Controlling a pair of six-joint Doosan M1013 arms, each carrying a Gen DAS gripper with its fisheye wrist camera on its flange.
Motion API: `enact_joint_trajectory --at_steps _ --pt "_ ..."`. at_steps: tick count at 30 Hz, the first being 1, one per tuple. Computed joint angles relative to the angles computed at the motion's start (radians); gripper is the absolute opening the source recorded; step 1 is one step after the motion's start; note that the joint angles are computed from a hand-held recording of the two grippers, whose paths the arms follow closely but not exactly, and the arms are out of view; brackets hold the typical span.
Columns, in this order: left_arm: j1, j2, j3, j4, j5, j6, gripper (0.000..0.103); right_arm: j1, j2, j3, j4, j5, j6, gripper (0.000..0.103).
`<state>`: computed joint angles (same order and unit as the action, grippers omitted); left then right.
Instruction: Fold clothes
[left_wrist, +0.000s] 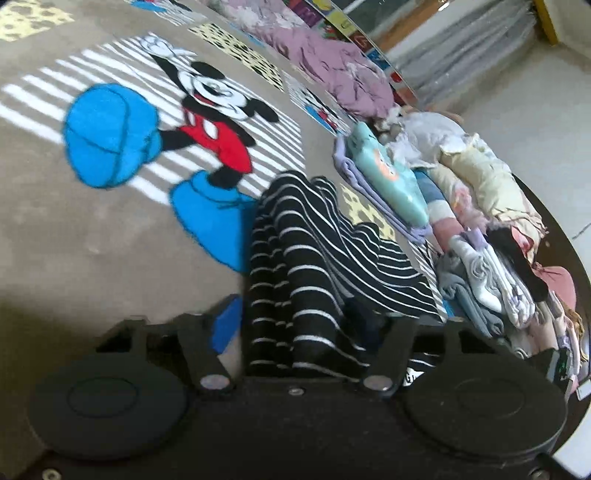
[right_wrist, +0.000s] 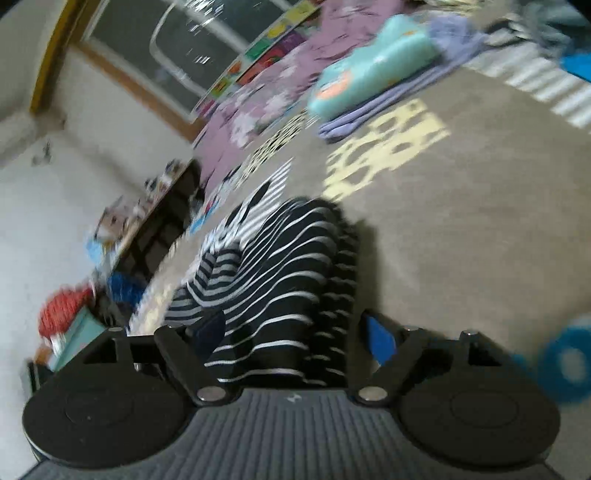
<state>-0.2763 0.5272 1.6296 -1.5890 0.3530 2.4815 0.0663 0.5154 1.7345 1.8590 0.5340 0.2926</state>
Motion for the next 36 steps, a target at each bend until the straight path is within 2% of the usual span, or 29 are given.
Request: enact_joint_trajectory --at_steps 2,3,5,12,18,22,26,29,33,36 --pt "0.005 0.013 -0.013 -0.004 0.038 0.015 0.038 0.008 0.008 -0.009 -0.002 -0.012 -0.002 0.048" --pt "0.008 0.016 -0.018 0.004 0.05 -0.001 0.034 0.004 0.012 -0.007 0.02 0.008 -0.007 0.039" --pt "0.015 0.021 -0.026 0.017 0.077 -0.04 0.031 -0.007 0.018 0.001 0.055 0.056 -0.013 0.033" --pt "0.015 0.029 -0.078 -0.037 0.125 -0.04 0.029 -0.036 0.007 0.001 0.153 0.152 -0.028 0.031" --pt "0.005 0.085 -0.226 0.011 0.159 -0.074 0.029 -0.074 0.013 -0.064 0.181 0.172 -0.051 0.031" --pt "0.0 0.153 -0.372 0.054 0.194 -0.106 0.029 -0.105 0.044 -0.138 0.18 0.174 -0.031 0.031" --pt "-0.003 0.253 -0.572 0.134 0.227 -0.195 0.029 -0.127 0.094 -0.253 0.168 0.14 -0.042 0.031" --pt "-0.003 0.333 -0.729 0.209 0.25 -0.289 0.029 -0.142 0.138 -0.348 0.152 0.116 -0.041 0.031" --pt "-0.004 0.446 -0.943 0.278 0.277 -0.377 0.029 -0.17 0.211 -0.48 0.123 0.13 0.03 0.031" --pt "-0.008 0.54 -1.122 0.372 0.306 -0.509 0.029 -0.18 0.256 -0.557 0.111 0.104 0.067 0.031"
